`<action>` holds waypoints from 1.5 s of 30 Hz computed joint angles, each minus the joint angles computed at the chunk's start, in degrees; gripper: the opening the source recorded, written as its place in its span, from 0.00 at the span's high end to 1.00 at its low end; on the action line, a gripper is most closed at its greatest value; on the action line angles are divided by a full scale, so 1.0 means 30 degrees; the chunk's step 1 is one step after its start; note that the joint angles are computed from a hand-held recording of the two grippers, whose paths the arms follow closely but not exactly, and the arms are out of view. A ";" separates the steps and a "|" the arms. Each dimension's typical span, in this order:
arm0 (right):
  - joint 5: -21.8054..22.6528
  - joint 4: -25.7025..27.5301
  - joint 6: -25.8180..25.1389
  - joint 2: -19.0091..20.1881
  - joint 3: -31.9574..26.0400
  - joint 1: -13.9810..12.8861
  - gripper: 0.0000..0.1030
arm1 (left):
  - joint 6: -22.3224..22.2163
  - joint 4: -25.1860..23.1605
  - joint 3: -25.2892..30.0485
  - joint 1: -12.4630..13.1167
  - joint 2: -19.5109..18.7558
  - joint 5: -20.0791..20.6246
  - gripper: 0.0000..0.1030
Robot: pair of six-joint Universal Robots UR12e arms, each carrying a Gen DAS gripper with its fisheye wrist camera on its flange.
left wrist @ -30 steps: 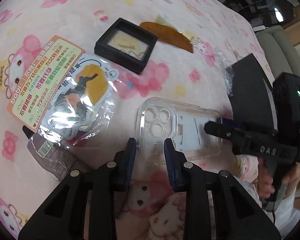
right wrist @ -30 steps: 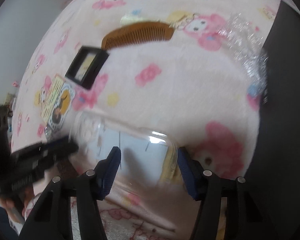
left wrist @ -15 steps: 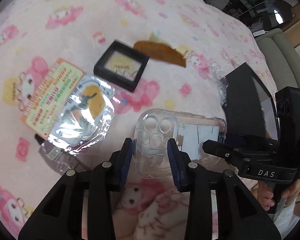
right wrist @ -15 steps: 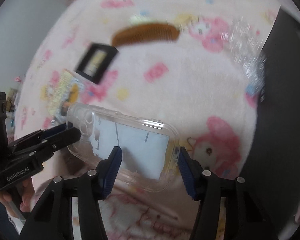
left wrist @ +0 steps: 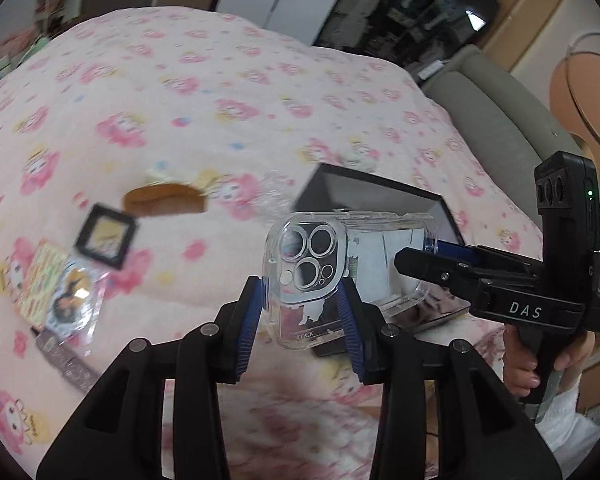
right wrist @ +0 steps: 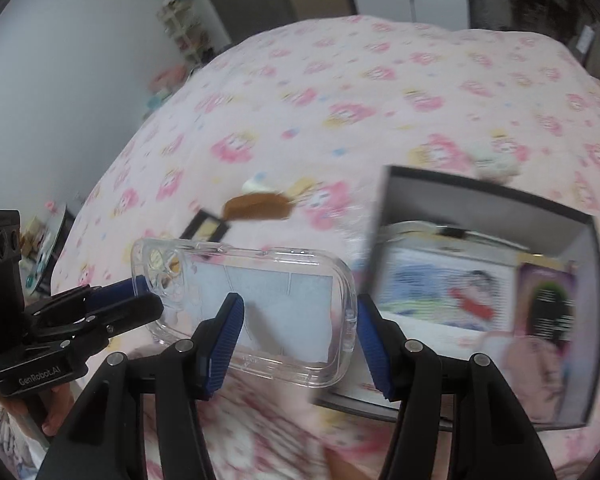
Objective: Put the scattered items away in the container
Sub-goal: 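Lift the clear phone case with the left tool and carry it over the black box, then lower the phone case into the box and open the left tool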
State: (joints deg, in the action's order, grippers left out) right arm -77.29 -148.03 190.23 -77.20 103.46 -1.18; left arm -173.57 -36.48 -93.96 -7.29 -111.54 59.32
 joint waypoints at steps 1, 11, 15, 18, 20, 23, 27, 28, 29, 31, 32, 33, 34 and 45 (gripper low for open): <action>0.0022 -0.0024 -0.0031 -0.0138 0.0189 -0.0218 0.47 | -0.0022 -0.0016 0.0209 -0.0265 -0.0143 -0.0002 0.63; 0.1246 0.1473 -0.0164 -0.0608 0.1716 -0.3520 0.47 | -0.0178 -0.1814 0.3073 -0.3208 -0.2620 0.1890 0.63; 0.1677 0.2019 -0.0367 0.0263 0.1281 -0.4156 0.47 | -0.0209 -0.2890 0.4538 -0.3995 -0.3670 0.3949 0.63; 0.1932 0.2174 -0.0339 0.0718 0.1287 -0.4336 0.47 | -0.0365 -0.4041 0.5211 -0.4299 -0.4182 0.4949 0.60; 0.1878 0.2441 -0.0477 0.0977 0.1199 -0.4329 0.47 | -0.0719 -0.4587 0.5523 -0.4459 -0.4486 0.5563 0.60; 0.1674 0.2602 -0.0654 0.1217 0.1073 -0.4222 0.47 | -0.0899 -0.4666 0.5751 -0.4817 -0.4743 0.7099 0.57; 0.1871 0.2815 -0.0414 0.1510 0.0939 -0.4219 0.47 | -0.0679 -0.4955 0.6125 -0.5181 -0.4984 0.8431 0.53; 0.1927 0.2760 -0.0241 0.1496 0.0959 -0.4272 0.47 | -0.0717 -0.4861 0.6136 -0.5227 -0.4992 0.8616 0.53; 0.1916 0.2647 0.0090 0.1420 0.1024 -0.4343 0.47 | -0.0874 -0.4421 0.5983 -0.5267 -0.4917 0.8814 0.53; 0.1907 0.2084 0.0704 0.1176 0.1285 -0.4485 0.47 | -0.1142 -0.3157 0.5497 -0.5265 -0.4704 0.8673 0.54; 0.1877 0.1573 0.1056 0.0990 0.1513 -0.4577 0.47 | -0.1145 -0.2723 0.5340 -0.5249 -0.4633 0.8348 0.54; 0.1641 0.1013 0.1440 0.0792 0.1748 -0.4640 0.47 | -0.1023 -0.2595 0.5278 -0.5223 -0.4596 0.7881 0.54; 0.1194 0.0724 0.1722 0.0654 0.1867 -0.4632 0.47 | -0.0856 -0.2704 0.5331 -0.5199 -0.4637 0.7427 0.54; 0.1823 0.2067 0.1094 0.1328 0.1387 -0.4416 0.53 | -0.2350 -0.5827 0.6256 -0.5001 -0.5386 0.7315 0.61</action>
State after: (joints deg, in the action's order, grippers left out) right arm -71.83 -141.83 193.51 -73.21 107.62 -14.43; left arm -180.62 -53.96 -75.20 -22.29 -127.69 81.26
